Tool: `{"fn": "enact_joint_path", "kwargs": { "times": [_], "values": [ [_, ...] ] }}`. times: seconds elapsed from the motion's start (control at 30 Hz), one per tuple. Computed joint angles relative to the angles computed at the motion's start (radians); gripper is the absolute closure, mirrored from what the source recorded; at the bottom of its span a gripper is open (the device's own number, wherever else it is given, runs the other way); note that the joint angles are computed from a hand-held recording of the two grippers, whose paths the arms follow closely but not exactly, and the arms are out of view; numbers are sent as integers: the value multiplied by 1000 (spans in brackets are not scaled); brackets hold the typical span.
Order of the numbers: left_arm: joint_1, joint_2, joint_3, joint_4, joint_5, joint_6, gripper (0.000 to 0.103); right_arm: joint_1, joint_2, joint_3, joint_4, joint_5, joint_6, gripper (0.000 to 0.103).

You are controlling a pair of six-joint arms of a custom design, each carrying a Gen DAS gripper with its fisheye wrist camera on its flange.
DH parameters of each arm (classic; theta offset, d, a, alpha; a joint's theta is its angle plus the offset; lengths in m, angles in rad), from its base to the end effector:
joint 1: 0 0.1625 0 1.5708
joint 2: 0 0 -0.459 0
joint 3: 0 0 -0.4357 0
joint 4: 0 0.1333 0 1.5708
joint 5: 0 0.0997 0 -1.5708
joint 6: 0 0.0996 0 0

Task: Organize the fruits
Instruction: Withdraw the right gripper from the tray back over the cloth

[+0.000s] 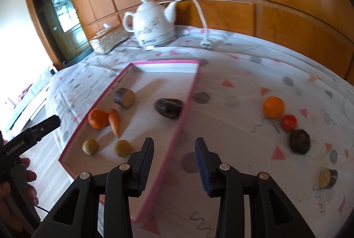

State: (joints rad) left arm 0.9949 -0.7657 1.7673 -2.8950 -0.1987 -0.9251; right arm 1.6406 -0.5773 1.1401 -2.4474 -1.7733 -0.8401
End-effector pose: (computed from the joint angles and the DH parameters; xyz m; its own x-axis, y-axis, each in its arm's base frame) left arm -0.1693 -0.6848 0.1266 -0.6140 -0.7275 -0.3063 0.0434 0.3563 -0.9334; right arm 0.1742 -0.8680 0.1185 -0.6056 -0.7109 0.3575 -0.7752 0.6285 -0.0635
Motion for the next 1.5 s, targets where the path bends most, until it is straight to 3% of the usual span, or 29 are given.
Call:
{"fn": "enact_joint_path", "kwargs": {
  "times": [0.13,0.33,0.67,1.27,1.5],
  "values": [
    [-1,12,-6,-57,-11,60,0,-14,-5,-6,-24,-18,26,59],
    [-5,27,-17,-103,-12,107,0,-34,-11,-17,-68,-48,59,58],
    [-13,74,-57,-254,-14,287,0,-73,-31,-24,-163,-111,87,58],
    [-19,96,-104,-153,-28,311,0,-136,-49,-69,-355,-226,208,58],
    [-21,118,-129,-178,-40,384,0,-153,-36,-97,-387,-297,259,58]
  ]
}}
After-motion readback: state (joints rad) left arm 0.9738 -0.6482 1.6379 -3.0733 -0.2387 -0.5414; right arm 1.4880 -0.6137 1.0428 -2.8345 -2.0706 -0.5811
